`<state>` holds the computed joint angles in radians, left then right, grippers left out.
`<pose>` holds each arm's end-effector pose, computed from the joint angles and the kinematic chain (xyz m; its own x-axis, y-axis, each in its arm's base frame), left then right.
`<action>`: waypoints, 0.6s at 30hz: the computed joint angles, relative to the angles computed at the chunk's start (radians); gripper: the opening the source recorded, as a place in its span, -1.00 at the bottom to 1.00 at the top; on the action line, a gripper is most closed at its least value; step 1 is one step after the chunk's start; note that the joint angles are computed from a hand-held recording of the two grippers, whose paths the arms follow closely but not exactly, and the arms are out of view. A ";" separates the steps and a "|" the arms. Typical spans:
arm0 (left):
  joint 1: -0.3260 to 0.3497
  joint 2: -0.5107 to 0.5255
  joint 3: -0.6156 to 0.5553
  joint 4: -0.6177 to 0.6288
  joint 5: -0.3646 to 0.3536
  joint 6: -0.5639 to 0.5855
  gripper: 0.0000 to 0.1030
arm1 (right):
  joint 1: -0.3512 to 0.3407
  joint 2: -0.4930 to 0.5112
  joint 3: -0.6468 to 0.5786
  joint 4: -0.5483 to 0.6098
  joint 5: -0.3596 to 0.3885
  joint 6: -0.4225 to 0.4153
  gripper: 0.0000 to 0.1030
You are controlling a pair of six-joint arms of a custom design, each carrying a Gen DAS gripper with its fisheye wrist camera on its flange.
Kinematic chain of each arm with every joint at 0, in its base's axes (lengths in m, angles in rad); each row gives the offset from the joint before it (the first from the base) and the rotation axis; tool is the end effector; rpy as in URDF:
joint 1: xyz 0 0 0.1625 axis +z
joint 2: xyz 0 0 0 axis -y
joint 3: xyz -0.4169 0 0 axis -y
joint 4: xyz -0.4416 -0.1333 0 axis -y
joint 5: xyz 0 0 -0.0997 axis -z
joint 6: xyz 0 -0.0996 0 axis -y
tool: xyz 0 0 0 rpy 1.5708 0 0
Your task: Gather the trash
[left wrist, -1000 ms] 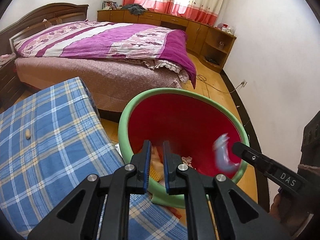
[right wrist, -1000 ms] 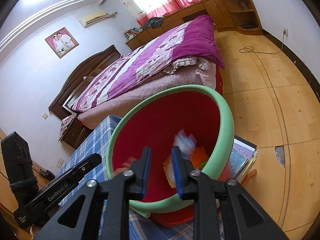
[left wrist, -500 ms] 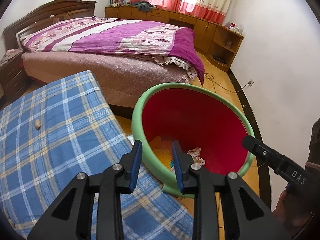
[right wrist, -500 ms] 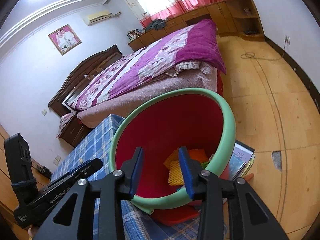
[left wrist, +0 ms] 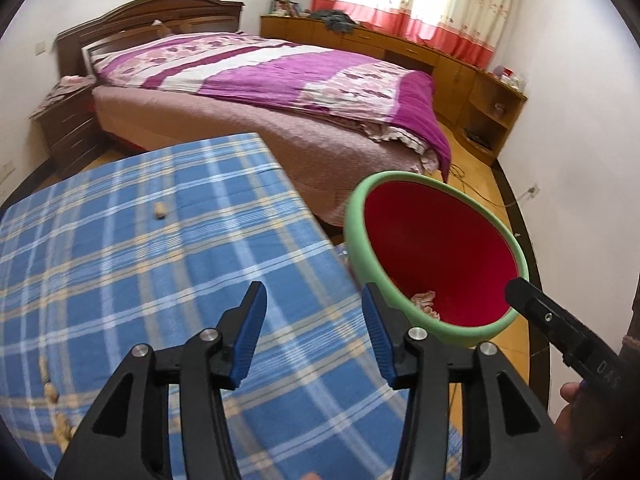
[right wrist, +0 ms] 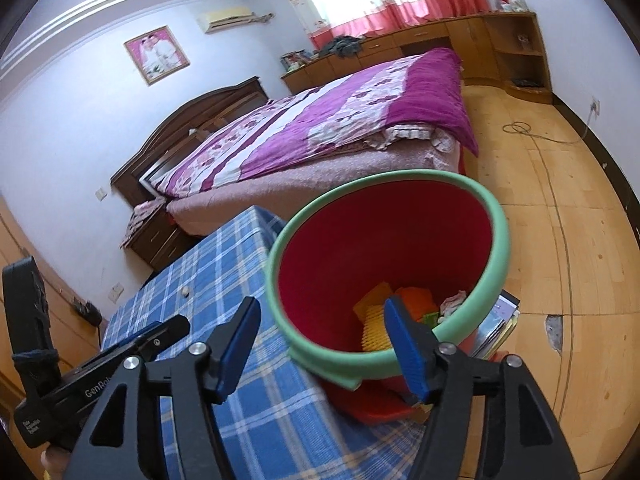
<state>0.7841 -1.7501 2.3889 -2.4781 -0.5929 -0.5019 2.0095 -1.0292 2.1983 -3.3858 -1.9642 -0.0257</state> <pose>-0.1244 -0.4290 0.2822 -0.8109 -0.1169 -0.5734 0.3337 0.7125 -0.6173 0.3081 -0.4327 0.0998 -0.9251 -0.2019 0.3215 -0.3631 0.7180 -0.5939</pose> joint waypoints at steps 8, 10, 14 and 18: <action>-0.064 -0.173 0.057 0.208 0.081 -0.161 -0.02 | 0.073 0.014 0.011 0.009 -0.026 -0.017 0.56; -0.083 -0.220 0.067 0.285 0.105 -0.216 -0.01 | 0.091 0.018 0.013 0.007 -0.034 -0.022 0.62; -0.117 -0.297 0.077 0.446 0.147 -0.331 -0.02 | 0.119 0.025 0.017 0.010 -0.043 -0.024 0.63; -0.153 -0.376 0.077 0.643 0.182 -0.478 -0.01 | 0.150 0.034 0.018 0.008 -0.054 -0.025 0.71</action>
<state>0.6313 -2.1260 2.4655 -1.8347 -0.4113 -0.9800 2.1597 -0.9950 2.2166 -3.3782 -2.0180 -0.0503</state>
